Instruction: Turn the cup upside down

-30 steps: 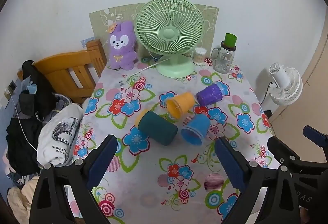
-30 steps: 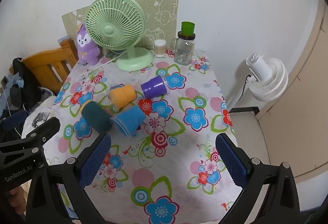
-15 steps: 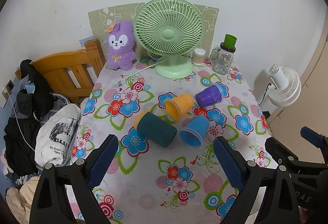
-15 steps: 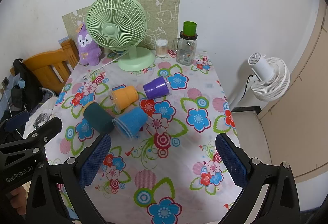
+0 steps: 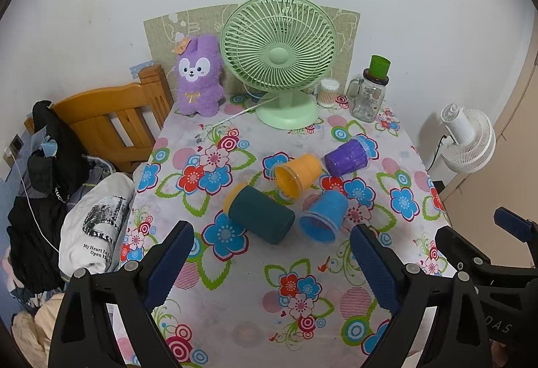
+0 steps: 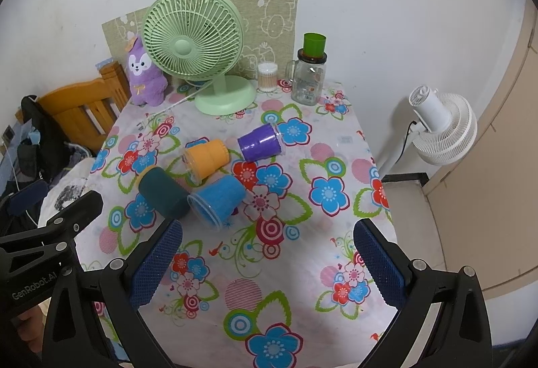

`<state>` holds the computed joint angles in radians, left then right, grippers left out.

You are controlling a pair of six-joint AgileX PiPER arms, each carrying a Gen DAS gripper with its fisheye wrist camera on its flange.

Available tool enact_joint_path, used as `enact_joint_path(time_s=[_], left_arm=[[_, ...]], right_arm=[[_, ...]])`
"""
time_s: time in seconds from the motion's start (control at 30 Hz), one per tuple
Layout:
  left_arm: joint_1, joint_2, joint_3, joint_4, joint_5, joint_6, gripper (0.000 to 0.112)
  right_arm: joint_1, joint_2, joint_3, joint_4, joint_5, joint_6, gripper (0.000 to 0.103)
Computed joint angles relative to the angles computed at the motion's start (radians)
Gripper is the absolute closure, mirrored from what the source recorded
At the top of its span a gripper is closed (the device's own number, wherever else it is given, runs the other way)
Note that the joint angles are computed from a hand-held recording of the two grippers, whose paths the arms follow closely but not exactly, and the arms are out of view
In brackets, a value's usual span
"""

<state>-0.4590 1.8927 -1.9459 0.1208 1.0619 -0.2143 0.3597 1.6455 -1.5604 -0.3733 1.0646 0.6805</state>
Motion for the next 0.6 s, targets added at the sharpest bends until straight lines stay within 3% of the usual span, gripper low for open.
enact_joint_path(time_s=[0.6], left_arm=[[0.029, 0.027, -0.020, -0.051, 0.004, 0.094, 0.019]], right_arm=[[0.018, 0.031, -0.025, 0.001, 0.012, 0.016, 0.000]])
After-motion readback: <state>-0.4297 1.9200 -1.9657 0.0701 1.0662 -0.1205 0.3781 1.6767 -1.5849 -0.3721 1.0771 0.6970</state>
